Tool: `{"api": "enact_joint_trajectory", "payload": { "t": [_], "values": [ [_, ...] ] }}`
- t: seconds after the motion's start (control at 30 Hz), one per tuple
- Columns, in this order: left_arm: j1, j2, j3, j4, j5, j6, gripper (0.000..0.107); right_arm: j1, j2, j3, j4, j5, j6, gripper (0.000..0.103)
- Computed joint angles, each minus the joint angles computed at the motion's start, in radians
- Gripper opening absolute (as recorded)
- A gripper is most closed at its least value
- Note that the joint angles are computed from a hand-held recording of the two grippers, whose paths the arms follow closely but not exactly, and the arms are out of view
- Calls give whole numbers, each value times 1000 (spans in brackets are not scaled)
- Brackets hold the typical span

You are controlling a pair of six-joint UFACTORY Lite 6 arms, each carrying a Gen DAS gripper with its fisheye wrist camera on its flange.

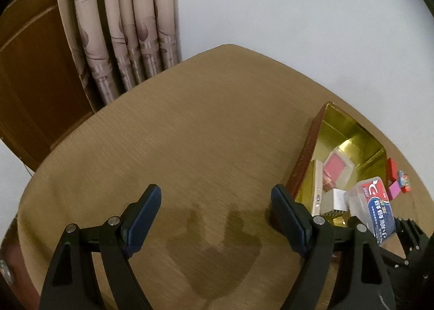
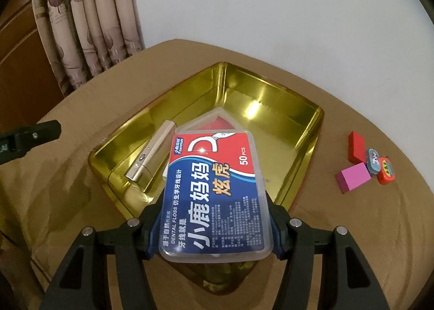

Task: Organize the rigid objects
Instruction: 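Lower the floss box into the gold tin and open right tool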

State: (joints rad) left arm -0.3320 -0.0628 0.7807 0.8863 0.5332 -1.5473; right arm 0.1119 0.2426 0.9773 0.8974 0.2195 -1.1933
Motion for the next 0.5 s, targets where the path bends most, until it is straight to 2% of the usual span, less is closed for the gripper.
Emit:
{"api": "enact_joint_trajectory", "payload": {
  "t": [0.3, 0.5],
  "values": [
    [-27, 6, 7, 22, 23, -24, 81, 9, 66, 29, 67, -62, -45, 62],
    [-35, 16, 13, 31, 26, -22, 81, -1, 59, 13, 149, -43, -139, 62]
  ]
}}
